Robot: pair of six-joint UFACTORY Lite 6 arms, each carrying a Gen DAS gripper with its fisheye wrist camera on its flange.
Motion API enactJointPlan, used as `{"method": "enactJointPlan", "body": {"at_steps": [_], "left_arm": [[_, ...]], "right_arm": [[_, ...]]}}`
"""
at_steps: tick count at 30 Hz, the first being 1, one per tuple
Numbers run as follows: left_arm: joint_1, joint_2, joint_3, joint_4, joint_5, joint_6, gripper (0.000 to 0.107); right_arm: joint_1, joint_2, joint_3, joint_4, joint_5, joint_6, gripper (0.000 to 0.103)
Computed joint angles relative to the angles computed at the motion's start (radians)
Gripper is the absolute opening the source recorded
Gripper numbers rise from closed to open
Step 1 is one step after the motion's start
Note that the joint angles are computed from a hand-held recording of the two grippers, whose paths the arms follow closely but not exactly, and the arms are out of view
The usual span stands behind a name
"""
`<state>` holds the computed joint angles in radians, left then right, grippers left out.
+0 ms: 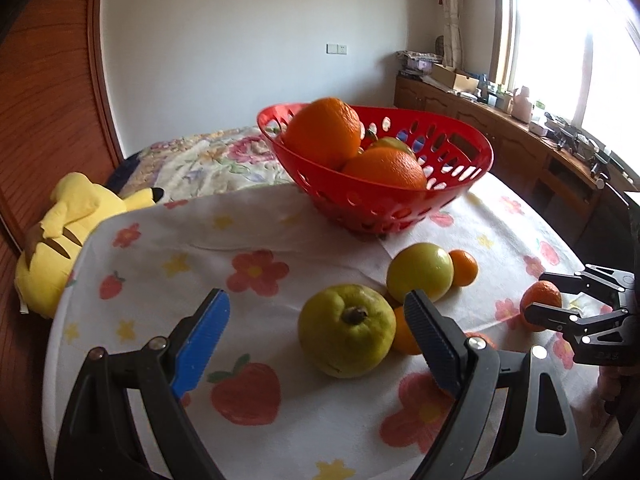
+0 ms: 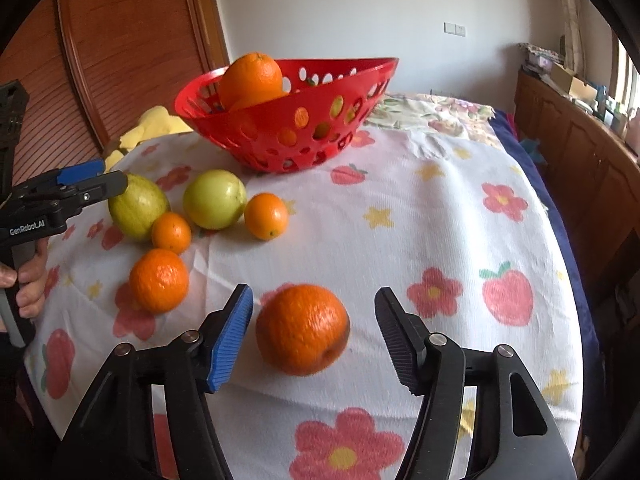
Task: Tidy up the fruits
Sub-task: 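Grasp a tangerine with the right tool while the left tool grasps the green guava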
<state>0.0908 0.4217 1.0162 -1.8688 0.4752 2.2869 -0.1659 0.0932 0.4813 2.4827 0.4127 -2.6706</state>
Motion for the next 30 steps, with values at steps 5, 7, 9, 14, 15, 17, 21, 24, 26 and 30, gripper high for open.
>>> {"method": "enactJointPlan", "body": {"at_steps": [5,7,9,14,15,17,21,24,26,30], "left_arm": [[0.001,0.006,0.006,0.048,0.015,-0.036,0.089],[0.001,0.010,0.008,0.070,0.020,-0.049,0.088],[0.002,0.015,0.010,0.079,0.026,-0.051,0.087],[-0.005,0.033,0.021,0.113,0.021,-0.073,0.085],[-0.011,0.034,0.022,0.110,0.010,-0.070,0.084],[-0.017,0.044,0.030,0.120,-0.002,-0.079,0.082],[-0.015,0.073,0.061,0.201,0.005,-0.157,0.076],[-0.013,0.085,0.068,0.225,0.008,-0.177,0.060],[-0.010,0.088,0.071,0.233,0.010,-0.184,0.058],[0.002,0.085,0.071,0.256,0.024,-0.197,0.058]], "right_arm": [[-0.004,-0.009,-0.013,-0.051,0.016,0.036,0.050],[0.005,-0.018,-0.021,-0.046,0.015,0.023,0.046],[0.023,-0.026,-0.028,0.003,0.006,-0.023,0.046],[0.017,-0.027,-0.033,-0.023,0.016,0.009,0.045],[0.015,-0.027,-0.034,-0.031,0.019,0.018,0.045],[0.010,-0.025,-0.032,-0.045,0.021,0.032,0.046],[0.016,-0.028,-0.031,-0.030,0.012,0.012,0.045],[0.010,-0.025,-0.027,-0.054,0.016,0.036,0.046],[0.000,-0.024,-0.025,-0.080,0.021,0.060,0.045],[-0.003,-0.031,-0.033,-0.076,0.027,0.053,0.045]]}}
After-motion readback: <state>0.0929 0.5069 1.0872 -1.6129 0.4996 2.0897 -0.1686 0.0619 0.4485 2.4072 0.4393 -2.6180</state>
